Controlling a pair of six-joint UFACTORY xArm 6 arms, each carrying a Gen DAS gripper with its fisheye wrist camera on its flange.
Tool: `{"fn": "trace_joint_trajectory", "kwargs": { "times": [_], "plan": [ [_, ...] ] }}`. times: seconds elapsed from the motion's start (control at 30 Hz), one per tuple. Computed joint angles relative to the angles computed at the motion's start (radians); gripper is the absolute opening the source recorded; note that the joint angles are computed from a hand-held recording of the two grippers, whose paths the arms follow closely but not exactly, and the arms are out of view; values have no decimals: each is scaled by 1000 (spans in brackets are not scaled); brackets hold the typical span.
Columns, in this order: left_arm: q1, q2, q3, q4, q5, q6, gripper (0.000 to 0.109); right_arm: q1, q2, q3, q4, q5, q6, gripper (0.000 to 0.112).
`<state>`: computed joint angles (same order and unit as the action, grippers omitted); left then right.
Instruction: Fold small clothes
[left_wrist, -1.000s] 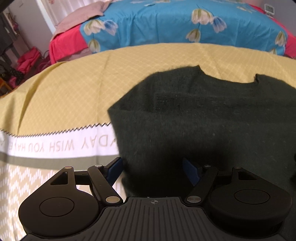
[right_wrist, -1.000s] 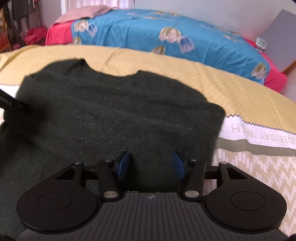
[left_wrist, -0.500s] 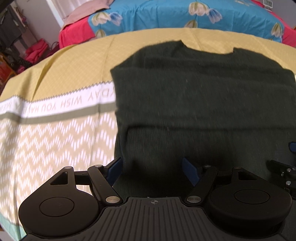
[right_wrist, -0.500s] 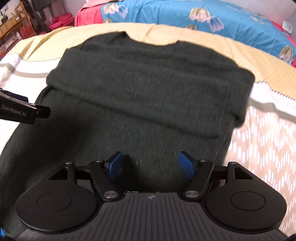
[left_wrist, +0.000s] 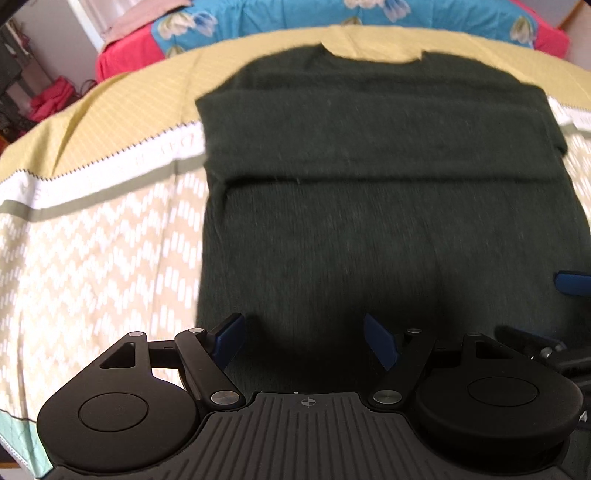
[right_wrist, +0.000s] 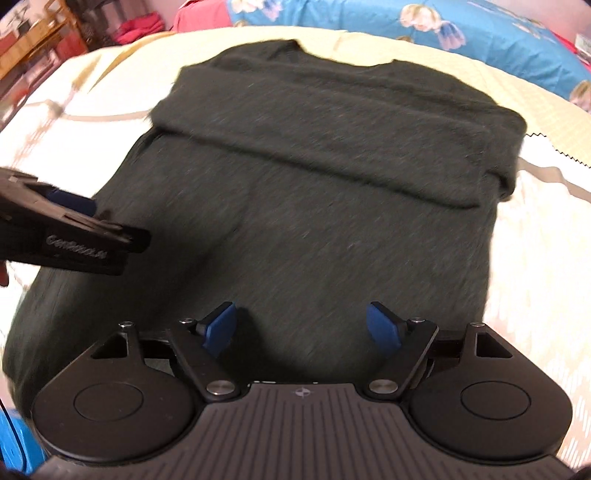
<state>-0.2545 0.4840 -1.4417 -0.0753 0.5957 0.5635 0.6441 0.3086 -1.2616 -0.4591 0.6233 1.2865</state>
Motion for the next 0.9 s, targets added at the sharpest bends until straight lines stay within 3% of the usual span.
{"fn": "trace_joint_trajectory", "kwargs": {
  "times": [0.27, 0.9],
  "plan": [
    [20, -98, 144, -13, -19, 78, 103, 76, -18, 1, 113, 7, -132, 89],
    [119, -224, 292, -39, -19, 196, 103, 216, -180, 156, 46, 159, 152, 92]
  ]
}}
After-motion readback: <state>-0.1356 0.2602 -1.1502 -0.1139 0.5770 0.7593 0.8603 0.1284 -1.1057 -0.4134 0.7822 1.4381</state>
